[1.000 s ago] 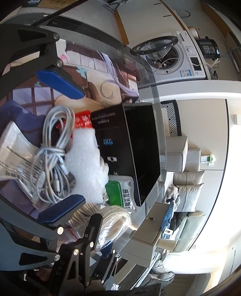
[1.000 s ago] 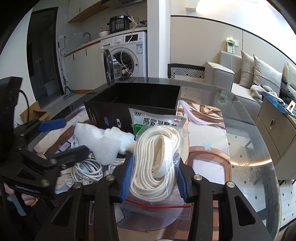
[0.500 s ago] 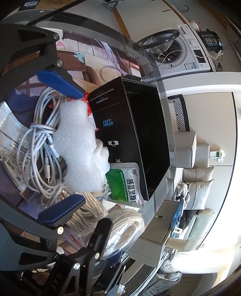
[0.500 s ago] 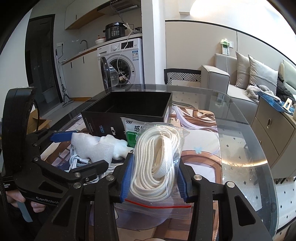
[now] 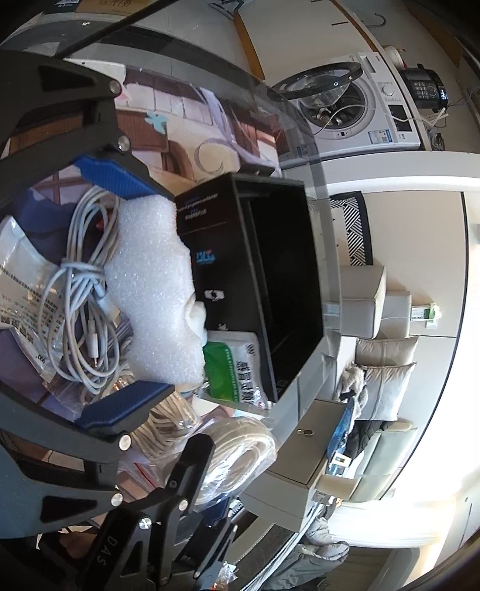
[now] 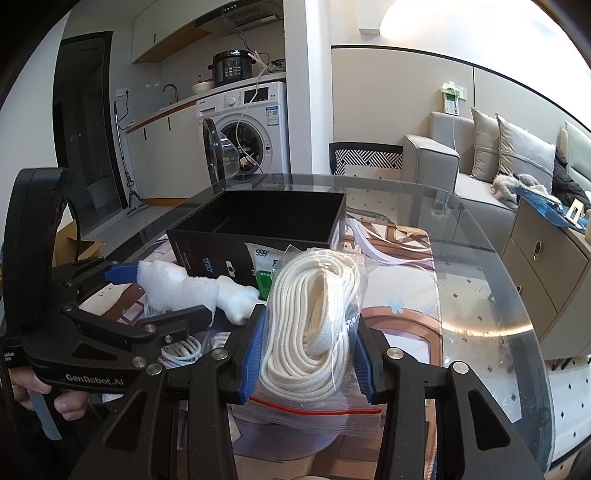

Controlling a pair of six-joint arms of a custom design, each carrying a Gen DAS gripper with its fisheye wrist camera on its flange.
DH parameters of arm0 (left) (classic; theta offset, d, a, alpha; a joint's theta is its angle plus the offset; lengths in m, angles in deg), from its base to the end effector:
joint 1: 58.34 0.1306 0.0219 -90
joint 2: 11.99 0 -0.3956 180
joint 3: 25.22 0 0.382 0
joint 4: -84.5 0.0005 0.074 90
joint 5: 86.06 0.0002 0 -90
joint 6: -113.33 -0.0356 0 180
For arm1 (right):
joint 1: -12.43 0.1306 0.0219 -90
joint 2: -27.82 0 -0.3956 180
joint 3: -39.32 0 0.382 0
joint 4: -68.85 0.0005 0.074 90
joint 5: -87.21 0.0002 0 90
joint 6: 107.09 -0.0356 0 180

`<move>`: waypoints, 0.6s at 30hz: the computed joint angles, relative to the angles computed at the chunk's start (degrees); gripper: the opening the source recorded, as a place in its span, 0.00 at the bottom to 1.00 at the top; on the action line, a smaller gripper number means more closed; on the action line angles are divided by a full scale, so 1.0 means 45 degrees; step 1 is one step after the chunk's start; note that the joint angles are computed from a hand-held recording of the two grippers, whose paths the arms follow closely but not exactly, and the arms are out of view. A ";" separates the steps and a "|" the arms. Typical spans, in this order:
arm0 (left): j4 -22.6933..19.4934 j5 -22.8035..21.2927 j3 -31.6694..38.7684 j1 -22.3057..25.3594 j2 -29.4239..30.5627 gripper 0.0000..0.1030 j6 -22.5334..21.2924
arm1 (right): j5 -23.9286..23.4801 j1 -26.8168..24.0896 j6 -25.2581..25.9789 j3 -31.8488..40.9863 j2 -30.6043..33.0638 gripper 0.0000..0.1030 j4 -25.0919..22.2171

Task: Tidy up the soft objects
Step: 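Lift the white foam piece with the left gripper and lower it into the black box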

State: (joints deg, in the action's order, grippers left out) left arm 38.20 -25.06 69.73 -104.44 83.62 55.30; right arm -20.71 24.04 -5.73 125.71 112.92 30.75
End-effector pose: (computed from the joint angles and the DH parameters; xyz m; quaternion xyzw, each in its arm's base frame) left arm 0.3686 -0.3589 0.4429 0.0196 0.9051 -0.0427 0.4226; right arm 0.4448 0.1021 0.4686 -0.2442 0.8517 0.1402 0.4419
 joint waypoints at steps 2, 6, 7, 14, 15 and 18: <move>0.0070 -0.0106 -0.0110 0.0017 -0.0173 0.88 0.0030 | -0.0062 0.0050 -0.0024 0.0003 -0.0051 0.41 0.0065; 0.0160 -0.0268 -0.0231 0.0129 -0.0452 0.88 0.0006 | -0.0298 0.0092 -0.0170 0.0082 -0.0139 0.41 0.0204; 0.0167 -0.0317 -0.0216 0.0163 -0.0479 0.88 0.0002 | -0.0397 0.0094 -0.0225 0.0128 -0.0153 0.41 0.0223; 0.0303 -0.0565 -0.0221 0.0410 -0.0848 0.88 -0.0003 | -0.0654 0.0321 -0.0226 0.0709 -0.0016 0.41 -0.0085; 0.0311 -0.0598 -0.0198 0.0442 -0.0880 0.88 -0.0024 | -0.0649 0.0363 -0.0224 0.0842 0.0051 0.41 -0.0136; 0.0379 -0.0699 -0.0126 0.0553 -0.0958 0.88 -0.0112 | -0.0636 0.0533 -0.0290 0.1247 0.0285 0.41 -0.0303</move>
State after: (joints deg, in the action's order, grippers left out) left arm 39.90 -28.21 69.16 -101.95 79.31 54.80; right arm -23.57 26.44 -7.04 131.32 114.20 29.39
